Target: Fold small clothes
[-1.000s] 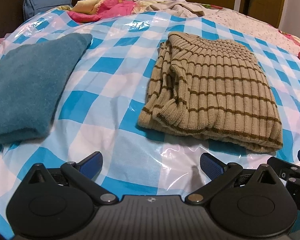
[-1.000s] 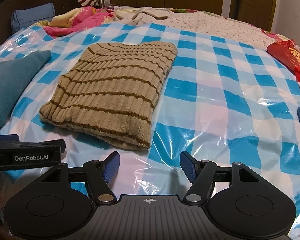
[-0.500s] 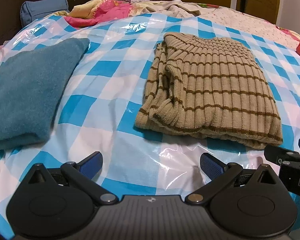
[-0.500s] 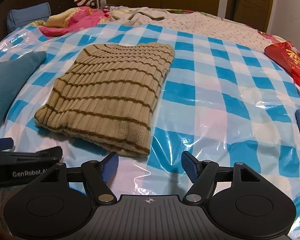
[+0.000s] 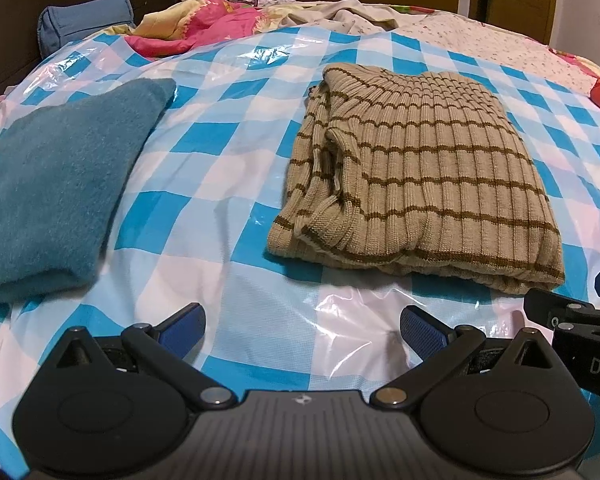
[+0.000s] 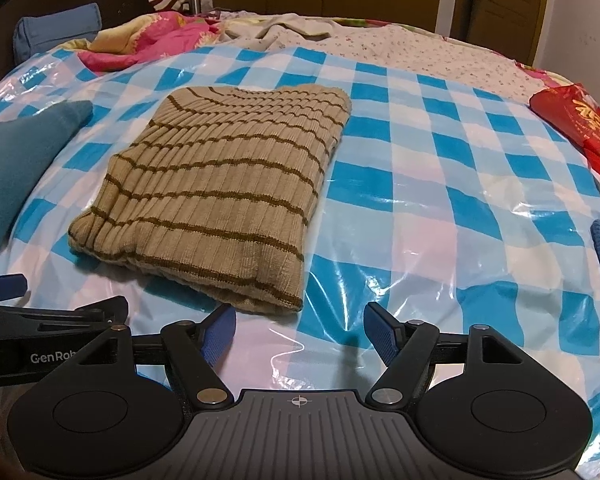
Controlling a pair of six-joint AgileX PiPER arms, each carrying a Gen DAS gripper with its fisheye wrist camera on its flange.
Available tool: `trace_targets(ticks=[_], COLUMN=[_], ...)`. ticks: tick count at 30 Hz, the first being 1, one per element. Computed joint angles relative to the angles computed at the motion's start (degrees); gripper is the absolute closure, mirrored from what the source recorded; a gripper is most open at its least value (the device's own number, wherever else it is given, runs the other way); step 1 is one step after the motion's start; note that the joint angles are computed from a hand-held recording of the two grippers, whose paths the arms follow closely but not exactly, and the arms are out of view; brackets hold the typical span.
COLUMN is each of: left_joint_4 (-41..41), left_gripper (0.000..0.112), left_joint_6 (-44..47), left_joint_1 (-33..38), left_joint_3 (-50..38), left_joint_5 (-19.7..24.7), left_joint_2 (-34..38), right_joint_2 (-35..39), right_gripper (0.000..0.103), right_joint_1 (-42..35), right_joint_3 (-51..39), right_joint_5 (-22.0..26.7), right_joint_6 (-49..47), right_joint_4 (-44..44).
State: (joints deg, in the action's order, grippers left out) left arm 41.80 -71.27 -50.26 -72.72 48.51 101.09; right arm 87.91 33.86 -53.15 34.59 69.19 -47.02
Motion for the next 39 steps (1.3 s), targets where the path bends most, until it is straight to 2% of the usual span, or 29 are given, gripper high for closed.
trace_targets(ticks=[39], left_joint_4=[0.12], left_gripper=[0.009], left_joint_6=[0.25], left_joint_1=[-0.12], left_joint_3=[0.04], left_joint_5=[-0.4], left_joint_2=[-0.37], right_joint_2=[0.02], right_gripper=[0.03], right_joint_1=[1.43], right_joint_3=[-0.5], right_joint_5=[1.35], right_joint_6=[1.34], right_joint_4=[-0.82])
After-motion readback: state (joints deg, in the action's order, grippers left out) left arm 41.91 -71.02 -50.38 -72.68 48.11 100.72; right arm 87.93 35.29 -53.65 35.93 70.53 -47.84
